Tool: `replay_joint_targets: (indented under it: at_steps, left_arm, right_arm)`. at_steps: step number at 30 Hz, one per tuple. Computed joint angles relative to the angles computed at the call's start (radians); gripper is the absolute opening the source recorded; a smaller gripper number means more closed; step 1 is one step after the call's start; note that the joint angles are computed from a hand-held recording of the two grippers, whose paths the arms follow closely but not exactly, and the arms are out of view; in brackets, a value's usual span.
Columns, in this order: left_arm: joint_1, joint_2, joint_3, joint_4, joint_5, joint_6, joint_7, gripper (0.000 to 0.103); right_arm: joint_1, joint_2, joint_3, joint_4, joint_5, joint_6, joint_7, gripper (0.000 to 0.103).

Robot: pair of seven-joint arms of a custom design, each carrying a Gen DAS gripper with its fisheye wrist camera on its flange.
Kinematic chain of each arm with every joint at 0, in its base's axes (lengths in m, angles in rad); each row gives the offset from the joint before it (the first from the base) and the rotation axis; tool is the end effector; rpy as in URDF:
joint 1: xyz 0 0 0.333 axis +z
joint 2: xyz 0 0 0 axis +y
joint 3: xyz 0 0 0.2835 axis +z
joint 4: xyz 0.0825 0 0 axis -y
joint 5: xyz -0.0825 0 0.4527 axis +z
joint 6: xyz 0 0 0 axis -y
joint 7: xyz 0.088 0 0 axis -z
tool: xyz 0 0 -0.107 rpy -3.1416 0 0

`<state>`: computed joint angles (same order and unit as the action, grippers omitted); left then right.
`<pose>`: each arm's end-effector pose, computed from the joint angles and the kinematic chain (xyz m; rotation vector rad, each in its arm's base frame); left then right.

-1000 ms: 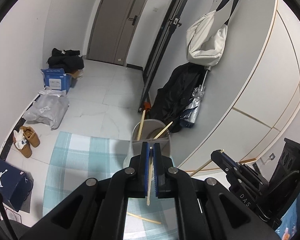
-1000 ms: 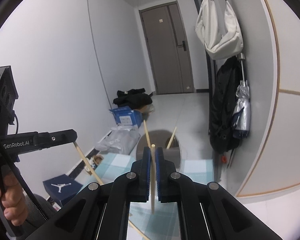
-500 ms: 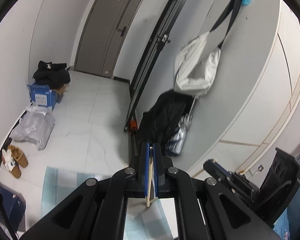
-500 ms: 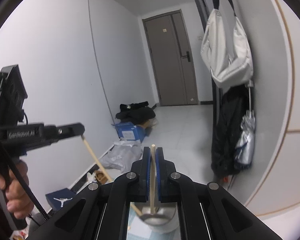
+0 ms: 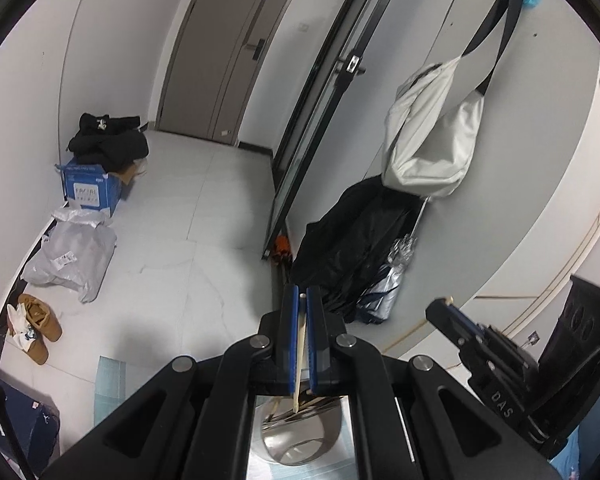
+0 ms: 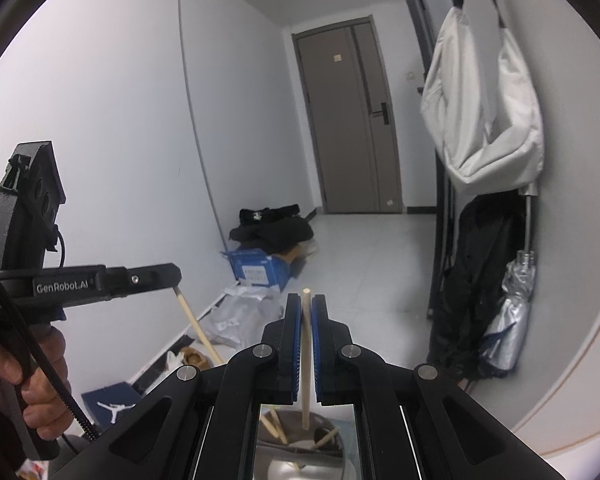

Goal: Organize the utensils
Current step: 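Carry both chopsticks over the holder and lower them into it, then open both grippers to release the chopsticks into the holder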

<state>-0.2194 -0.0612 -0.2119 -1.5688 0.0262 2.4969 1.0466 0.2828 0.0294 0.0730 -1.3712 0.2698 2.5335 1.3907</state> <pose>0.5882 -0.2764 0.7458 -1.8426 1.7112 -1.2752 0.6175 0.2252 0.8059 -1.7034 1.1164 -0.5976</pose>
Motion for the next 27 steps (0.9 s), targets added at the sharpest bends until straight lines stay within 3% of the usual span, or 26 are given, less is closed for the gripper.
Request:
replay_joint_targets:
  at_steps: [11,18,24,27]
  left_arm:
    - [0.003,0.043,-0.002,0.057,0.038,-0.072,0.035,0.000]
    - [-0.004,0.067,-0.008,0.080,0.022,-0.108,0.094,0.000]
    - [-0.009,0.046,-0.009,0.015,-0.037,-0.107,0.160,0.001]
    - [-0.012,0.050,-0.012,0.007,-0.010,-0.126,0.151,0.001]
  right_arm:
    - [0.002,0.061,0.003,0.034,0.027,-0.046,-0.025,0.004]
    - [-0.006,0.041,0.005,-0.018,0.088,-0.073,-0.083,0.005]
    - [0.003,0.016,0.009,-0.084,0.096,-0.065,-0.144,0.005]
    - [0.004,0.005,0.006,-0.115,0.092,-0.065,-0.142,0.005]
